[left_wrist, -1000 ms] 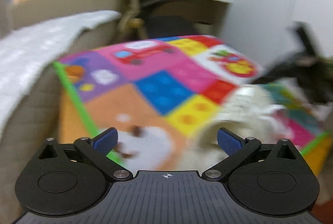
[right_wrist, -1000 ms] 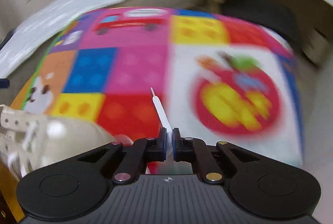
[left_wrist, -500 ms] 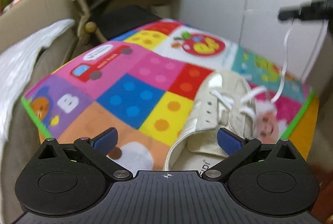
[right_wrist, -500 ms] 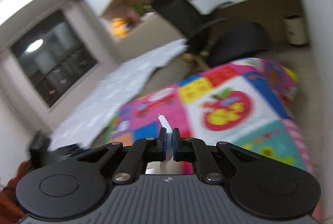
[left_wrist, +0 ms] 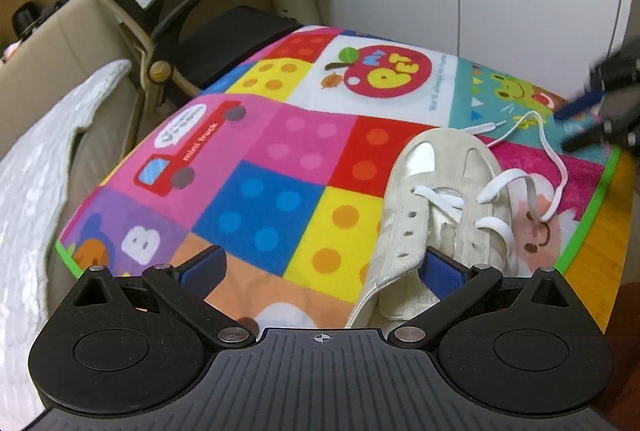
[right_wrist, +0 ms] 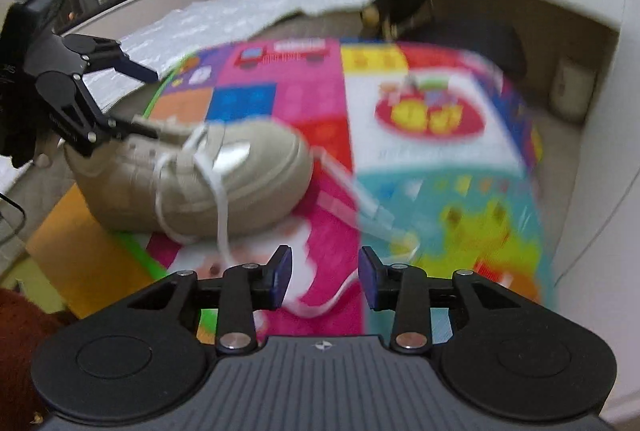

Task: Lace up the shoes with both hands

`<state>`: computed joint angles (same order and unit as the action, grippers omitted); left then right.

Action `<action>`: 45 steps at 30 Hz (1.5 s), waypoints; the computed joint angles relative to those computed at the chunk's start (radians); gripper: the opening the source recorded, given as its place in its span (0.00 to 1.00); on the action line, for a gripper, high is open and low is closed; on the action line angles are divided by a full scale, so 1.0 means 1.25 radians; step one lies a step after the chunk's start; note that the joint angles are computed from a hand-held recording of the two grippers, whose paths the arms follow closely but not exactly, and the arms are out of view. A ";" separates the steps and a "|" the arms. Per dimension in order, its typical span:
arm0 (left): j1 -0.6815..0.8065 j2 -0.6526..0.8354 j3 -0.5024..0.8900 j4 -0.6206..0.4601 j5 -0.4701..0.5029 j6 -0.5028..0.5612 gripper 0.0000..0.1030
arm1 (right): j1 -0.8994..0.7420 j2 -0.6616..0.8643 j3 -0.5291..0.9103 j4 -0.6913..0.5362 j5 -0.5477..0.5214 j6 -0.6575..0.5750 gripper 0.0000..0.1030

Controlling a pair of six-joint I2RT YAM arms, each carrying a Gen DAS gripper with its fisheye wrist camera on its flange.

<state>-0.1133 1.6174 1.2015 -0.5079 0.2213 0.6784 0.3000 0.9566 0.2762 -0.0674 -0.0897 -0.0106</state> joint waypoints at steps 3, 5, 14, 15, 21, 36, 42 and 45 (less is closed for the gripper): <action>-0.006 -0.001 0.001 -0.002 -0.010 -0.002 1.00 | 0.066 0.077 0.030 0.065 0.083 -0.104 0.34; -0.008 -0.001 0.003 -0.002 -0.015 -0.003 1.00 | 0.087 0.193 0.052 0.143 0.103 -0.180 0.32; -0.006 -0.014 -0.015 0.015 -0.013 -0.011 1.00 | -0.011 0.448 0.162 0.199 -0.010 -0.226 0.02; -0.003 -0.013 -0.018 0.019 -0.003 -0.014 1.00 | -0.020 0.448 0.152 0.215 -0.023 -0.211 0.02; 0.013 -0.006 0.000 0.019 0.031 0.000 1.00 | -0.121 0.368 0.103 0.246 -0.246 0.059 0.01; 0.104 0.148 0.158 -0.118 0.206 -0.147 1.00 | 0.030 0.589 0.107 0.679 -0.395 0.616 0.01; 0.136 0.189 0.182 -0.145 0.277 -0.165 1.00 | 0.054 0.627 0.129 0.685 -0.360 0.700 0.01; 0.142 0.195 0.180 -0.142 0.291 -0.168 1.00 | 0.073 0.626 0.146 0.662 -0.325 0.719 0.01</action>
<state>0.0648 1.8609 1.4260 -0.6860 0.5847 0.4679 0.3907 1.7387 0.4584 0.7600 -0.4965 0.8880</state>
